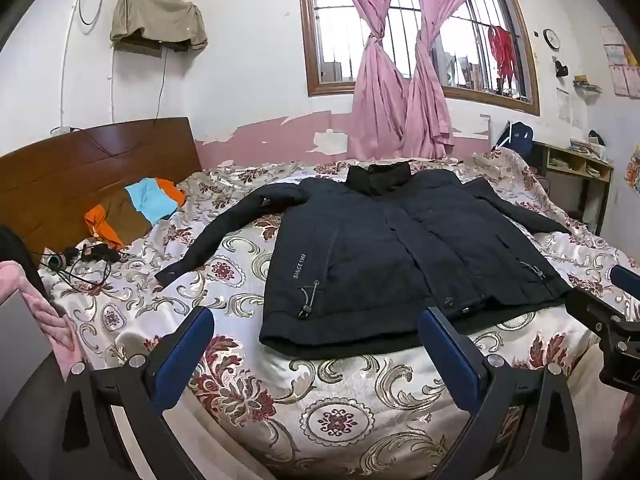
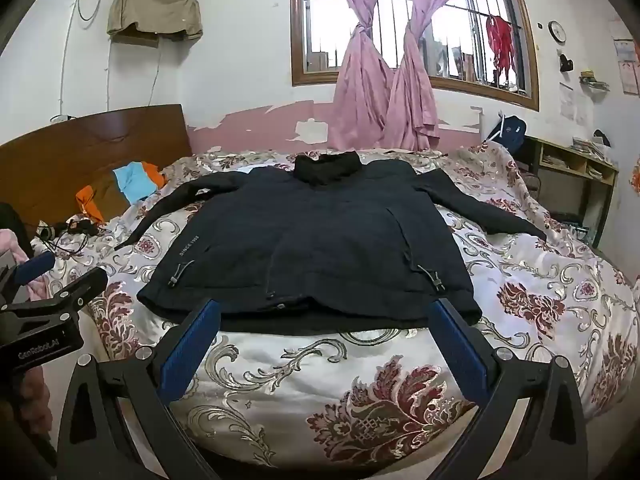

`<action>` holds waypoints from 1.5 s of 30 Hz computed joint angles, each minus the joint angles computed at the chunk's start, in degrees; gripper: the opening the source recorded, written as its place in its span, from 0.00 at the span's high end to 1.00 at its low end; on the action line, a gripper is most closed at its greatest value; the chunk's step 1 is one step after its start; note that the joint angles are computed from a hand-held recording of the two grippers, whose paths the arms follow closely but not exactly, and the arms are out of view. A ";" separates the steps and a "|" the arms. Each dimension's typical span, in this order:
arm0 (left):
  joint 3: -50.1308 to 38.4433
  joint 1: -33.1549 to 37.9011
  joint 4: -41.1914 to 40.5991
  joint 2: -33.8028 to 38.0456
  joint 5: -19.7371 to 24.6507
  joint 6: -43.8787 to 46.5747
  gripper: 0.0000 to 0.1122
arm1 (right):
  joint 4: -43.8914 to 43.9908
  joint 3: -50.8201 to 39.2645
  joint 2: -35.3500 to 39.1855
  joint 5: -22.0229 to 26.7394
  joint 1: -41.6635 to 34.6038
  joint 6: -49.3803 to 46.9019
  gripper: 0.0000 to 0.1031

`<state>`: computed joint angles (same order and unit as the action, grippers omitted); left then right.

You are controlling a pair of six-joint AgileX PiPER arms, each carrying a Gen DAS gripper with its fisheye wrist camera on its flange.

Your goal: Fold large clothes

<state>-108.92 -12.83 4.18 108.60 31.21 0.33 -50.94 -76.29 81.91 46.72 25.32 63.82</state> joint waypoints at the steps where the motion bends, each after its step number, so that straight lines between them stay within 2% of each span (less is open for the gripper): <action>1: -0.39 0.01 -0.12 0.21 0.34 0.03 0.08 | -0.23 0.06 -0.04 0.06 0.10 0.06 0.01; 3: -1.24 0.11 -0.84 0.73 0.94 0.52 0.08 | -0.51 0.20 -0.11 0.11 0.27 0.33 0.01; 4: 0.74 0.02 0.03 -0.32 -0.96 -0.02 0.08 | -0.50 0.21 -0.11 0.18 0.32 0.35 0.01; 45: 0.32 0.02 -0.19 -0.09 -0.52 0.26 0.08 | -1.77 1.56 -0.81 -0.51 0.32 1.39 0.01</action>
